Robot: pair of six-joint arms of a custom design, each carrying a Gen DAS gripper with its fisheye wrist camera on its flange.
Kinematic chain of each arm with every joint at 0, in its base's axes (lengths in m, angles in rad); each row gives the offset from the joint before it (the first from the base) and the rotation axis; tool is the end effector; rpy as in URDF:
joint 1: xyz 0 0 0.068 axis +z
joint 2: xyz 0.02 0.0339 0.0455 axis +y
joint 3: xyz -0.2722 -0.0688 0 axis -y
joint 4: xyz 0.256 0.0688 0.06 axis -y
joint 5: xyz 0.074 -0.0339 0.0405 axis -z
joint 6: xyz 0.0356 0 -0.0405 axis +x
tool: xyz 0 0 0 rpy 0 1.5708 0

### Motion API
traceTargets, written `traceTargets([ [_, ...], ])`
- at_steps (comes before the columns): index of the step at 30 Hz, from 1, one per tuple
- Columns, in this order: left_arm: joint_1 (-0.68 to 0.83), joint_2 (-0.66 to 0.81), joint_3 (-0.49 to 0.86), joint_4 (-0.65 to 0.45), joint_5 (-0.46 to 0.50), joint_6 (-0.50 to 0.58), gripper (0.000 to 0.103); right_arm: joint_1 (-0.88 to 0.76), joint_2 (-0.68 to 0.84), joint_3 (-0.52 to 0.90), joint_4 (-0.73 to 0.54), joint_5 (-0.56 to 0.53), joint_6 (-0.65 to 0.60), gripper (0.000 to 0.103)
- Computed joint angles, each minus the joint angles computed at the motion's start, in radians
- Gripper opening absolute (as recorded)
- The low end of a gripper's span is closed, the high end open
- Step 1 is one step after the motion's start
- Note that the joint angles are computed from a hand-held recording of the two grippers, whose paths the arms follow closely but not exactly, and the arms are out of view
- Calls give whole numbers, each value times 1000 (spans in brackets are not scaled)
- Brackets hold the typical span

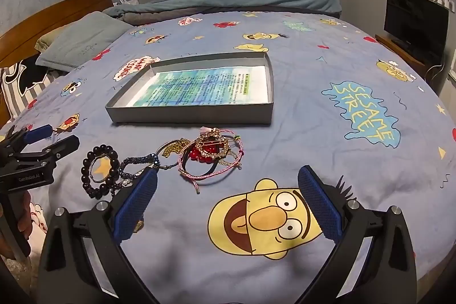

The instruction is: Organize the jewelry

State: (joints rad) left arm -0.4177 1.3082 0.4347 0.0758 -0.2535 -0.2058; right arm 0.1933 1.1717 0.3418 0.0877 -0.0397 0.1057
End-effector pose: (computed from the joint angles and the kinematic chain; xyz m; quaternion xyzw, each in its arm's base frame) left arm 0.2188 -0.0874 0.1410 0.0498 0.9187 -0.0033 0.3919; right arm 0.2078 0.0421 0.1419 -0.0481 0.9140 0.0779 0.3953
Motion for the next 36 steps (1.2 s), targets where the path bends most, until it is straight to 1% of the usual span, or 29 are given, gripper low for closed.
traceTargets([
  [7,10,-11,-8,0,7,11,98,1,-8,5,-12,0,0,98],
  [8,-7,-2,4,-9,-8,1,98,2,-10,5,-14,1,1,98],
  [13,-4,-19,0,-22,-6,10,98,5,-21,2,-18,4,3,98],
  [26,-11,-1,3,-10,-13,5,98,-1,-26,2,-22,0,1,98],
  [32,4,-9,-2,-10,-1,13,98,0,-29,3,-27,1,2,98],
  [36,-12,1,3,-9,-18,10,98,-3,-20,7,-26,-2,2,98],
])
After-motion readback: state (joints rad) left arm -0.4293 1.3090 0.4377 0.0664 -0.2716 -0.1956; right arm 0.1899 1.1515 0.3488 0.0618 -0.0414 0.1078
